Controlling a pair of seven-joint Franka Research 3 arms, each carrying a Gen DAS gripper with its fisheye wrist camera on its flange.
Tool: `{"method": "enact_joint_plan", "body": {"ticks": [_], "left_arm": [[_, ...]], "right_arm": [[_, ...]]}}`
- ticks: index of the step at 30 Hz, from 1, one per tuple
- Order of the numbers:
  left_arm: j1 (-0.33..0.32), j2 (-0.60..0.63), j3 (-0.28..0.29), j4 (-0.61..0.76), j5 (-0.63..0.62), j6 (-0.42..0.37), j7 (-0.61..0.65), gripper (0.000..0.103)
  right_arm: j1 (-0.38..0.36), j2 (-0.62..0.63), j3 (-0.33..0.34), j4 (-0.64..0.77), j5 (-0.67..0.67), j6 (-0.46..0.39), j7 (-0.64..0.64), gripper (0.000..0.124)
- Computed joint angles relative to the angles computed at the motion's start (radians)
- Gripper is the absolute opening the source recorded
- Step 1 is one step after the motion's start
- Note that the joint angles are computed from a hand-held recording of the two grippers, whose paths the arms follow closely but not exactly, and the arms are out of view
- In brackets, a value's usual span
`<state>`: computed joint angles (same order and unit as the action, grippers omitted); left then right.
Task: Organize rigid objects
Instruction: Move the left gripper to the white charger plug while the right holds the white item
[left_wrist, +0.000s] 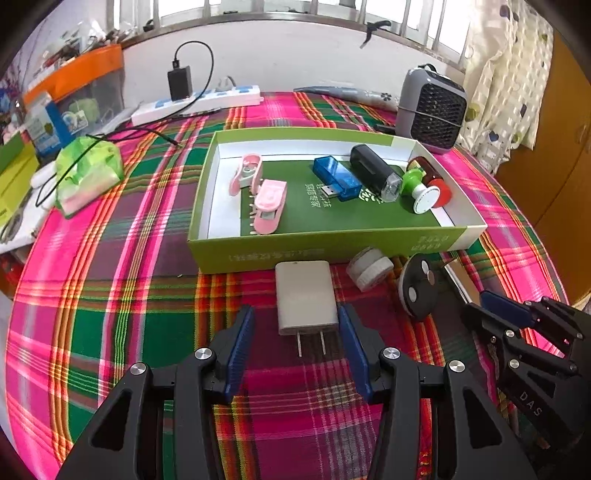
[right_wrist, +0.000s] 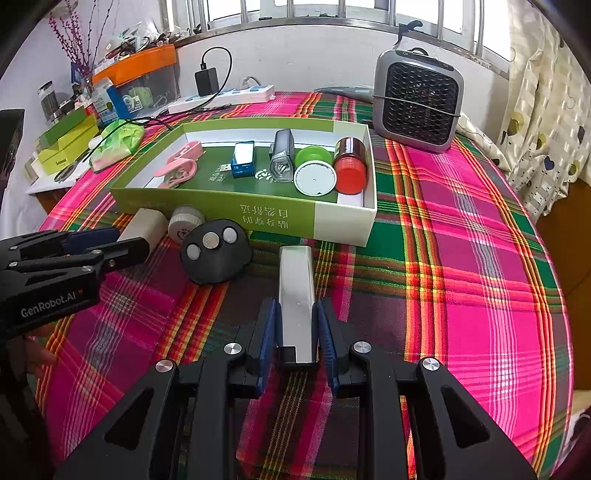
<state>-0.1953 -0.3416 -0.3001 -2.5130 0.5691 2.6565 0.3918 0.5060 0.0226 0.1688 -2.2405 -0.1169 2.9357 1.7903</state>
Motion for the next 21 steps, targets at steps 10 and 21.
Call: {"method": "enact_joint_plan", "body": {"ticks": [10, 21], "left_arm": [[0.012, 0.03, 0.006, 0.012, 0.009, 0.033, -0.007, 0.046], [0.03, 0.059, -0.011, 0.05, 0.088, -0.031, -0.081, 0.047]], "right_arm": [[0.0, 0.0, -0.001, -0.001, -0.009, 0.001, 0.006, 0.025], [0.0, 0.002, -0.002, 0.001, -0.014, 0.0, 0.01, 0.025]]}}
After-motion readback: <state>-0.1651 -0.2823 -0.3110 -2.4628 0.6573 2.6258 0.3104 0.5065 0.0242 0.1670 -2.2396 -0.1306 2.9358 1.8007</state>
